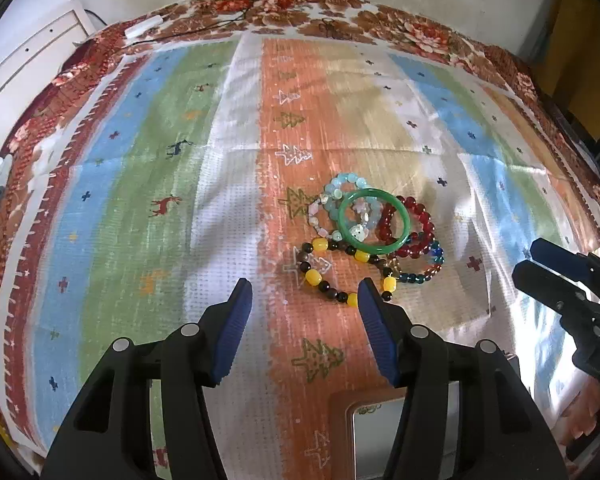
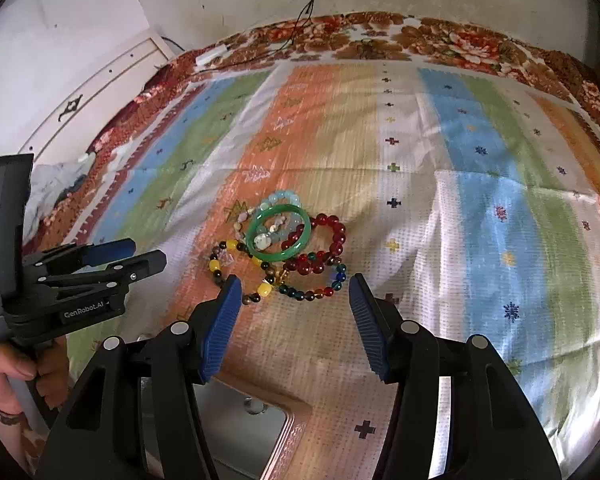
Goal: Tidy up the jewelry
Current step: 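Grasp the yellow-black bead bracelet with the left tool while the right tool grasps the green bangle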
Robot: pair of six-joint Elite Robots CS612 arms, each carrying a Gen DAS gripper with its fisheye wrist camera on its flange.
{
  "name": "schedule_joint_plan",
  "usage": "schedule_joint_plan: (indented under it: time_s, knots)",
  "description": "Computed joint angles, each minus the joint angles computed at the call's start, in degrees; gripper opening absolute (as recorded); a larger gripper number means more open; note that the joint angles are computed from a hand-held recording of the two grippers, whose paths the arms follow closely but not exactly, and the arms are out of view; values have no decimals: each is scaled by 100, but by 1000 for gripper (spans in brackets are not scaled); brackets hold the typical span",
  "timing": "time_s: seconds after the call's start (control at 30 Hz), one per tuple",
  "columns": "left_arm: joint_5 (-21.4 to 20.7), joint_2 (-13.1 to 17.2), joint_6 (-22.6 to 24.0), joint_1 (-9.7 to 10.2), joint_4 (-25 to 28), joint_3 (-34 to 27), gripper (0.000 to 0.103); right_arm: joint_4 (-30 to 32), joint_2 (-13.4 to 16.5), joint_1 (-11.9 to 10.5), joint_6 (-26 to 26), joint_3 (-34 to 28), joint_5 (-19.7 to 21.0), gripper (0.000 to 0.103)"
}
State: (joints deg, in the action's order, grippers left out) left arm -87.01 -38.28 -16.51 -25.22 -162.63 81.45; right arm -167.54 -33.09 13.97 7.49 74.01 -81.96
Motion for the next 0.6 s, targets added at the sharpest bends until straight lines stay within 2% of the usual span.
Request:
schedule_joint_plan:
  time_s: [0.17, 0.33, 0.6]
  knots:
    - [-44, 76, -7, 23, 146, -136, 55, 198, 101, -45, 191, -175, 273, 56]
    - [-123, 229, 32, 47, 459, -395, 55, 405, 218, -46, 191, -391, 289, 56]
    - [-301, 354, -23, 110, 662, -611, 55, 747, 384, -45, 150, -720, 325, 56]
